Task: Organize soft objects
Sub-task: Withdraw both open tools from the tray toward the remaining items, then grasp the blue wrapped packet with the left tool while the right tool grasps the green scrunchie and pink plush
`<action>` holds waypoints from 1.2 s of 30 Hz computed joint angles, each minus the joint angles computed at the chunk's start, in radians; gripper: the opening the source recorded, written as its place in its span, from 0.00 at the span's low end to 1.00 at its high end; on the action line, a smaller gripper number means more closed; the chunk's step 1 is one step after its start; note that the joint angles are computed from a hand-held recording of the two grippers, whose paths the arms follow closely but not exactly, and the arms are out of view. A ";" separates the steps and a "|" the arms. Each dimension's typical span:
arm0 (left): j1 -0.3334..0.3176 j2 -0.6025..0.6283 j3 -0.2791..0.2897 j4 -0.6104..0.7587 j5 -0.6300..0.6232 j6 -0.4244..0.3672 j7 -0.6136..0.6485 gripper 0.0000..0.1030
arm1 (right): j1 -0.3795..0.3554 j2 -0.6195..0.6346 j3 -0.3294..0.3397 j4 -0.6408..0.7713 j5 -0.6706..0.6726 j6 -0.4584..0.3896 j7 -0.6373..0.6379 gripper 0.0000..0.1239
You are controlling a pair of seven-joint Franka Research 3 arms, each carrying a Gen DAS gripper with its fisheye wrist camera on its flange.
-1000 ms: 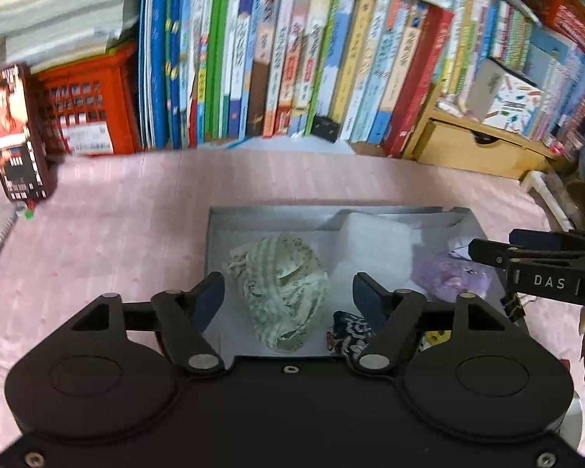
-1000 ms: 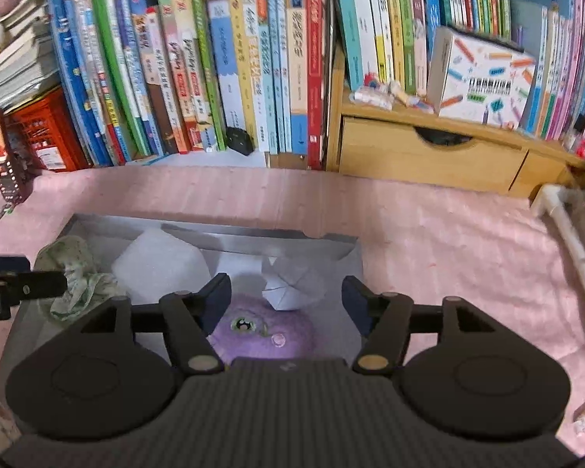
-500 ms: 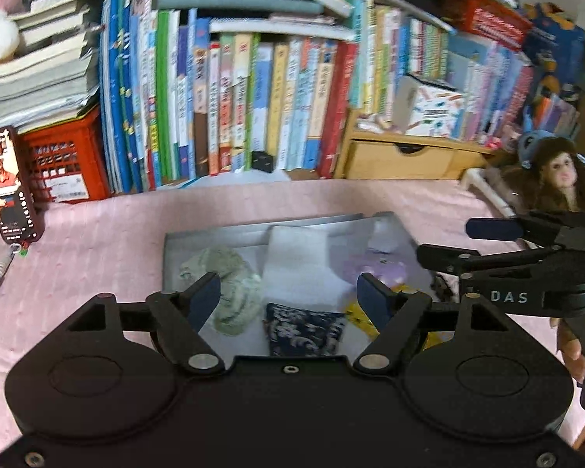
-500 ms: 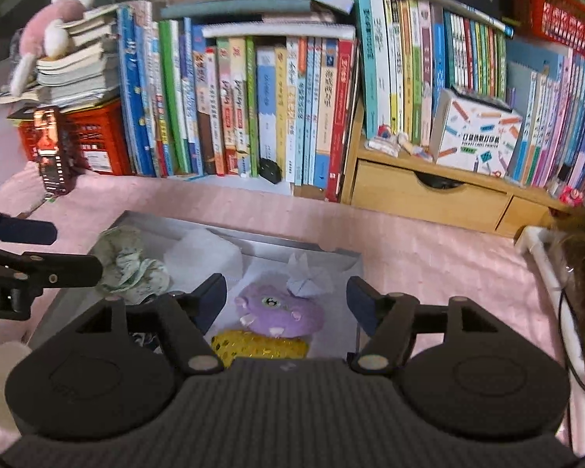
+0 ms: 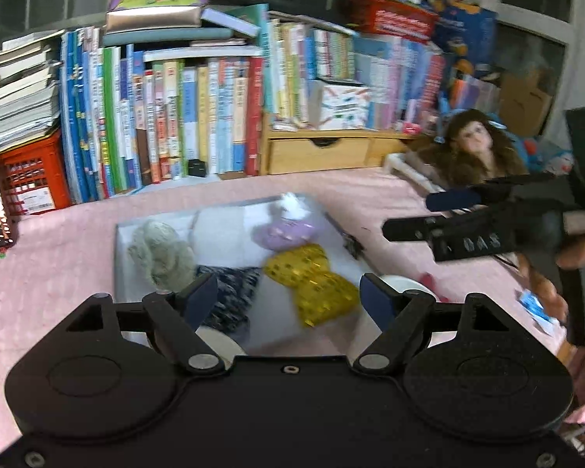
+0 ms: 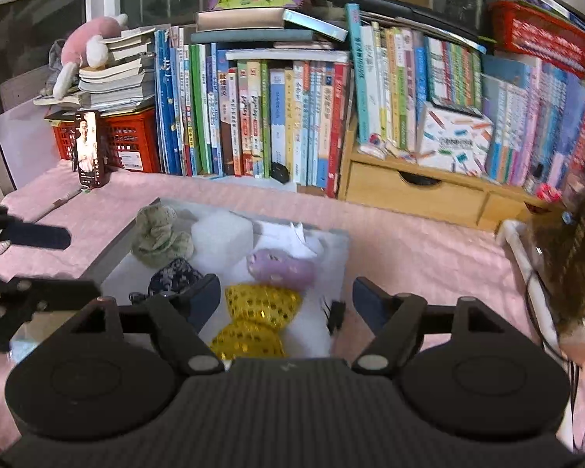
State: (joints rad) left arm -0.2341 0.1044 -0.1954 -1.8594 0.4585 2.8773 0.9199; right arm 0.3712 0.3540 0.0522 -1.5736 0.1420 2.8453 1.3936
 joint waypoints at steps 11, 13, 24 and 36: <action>0.028 -0.183 -0.029 -0.275 0.435 0.123 -0.431 0.79 | -0.087 -0.095 0.045 -0.215 0.189 0.090 -0.025 0.68; 0.070 -0.232 -0.063 -0.326 0.566 0.122 -0.573 0.81 | -0.122 -0.107 0.079 -0.261 0.273 0.131 -0.074 0.68; 0.113 -0.345 -0.156 -0.463 0.906 -0.172 -1.004 0.82 | -0.160 -0.098 0.115 -0.365 0.501 0.214 -0.267 0.68; 0.065 -0.267 -0.096 -0.444 0.929 -0.257 -1.142 0.84 | -0.198 -0.028 0.161 -0.278 0.647 0.186 -0.297 0.68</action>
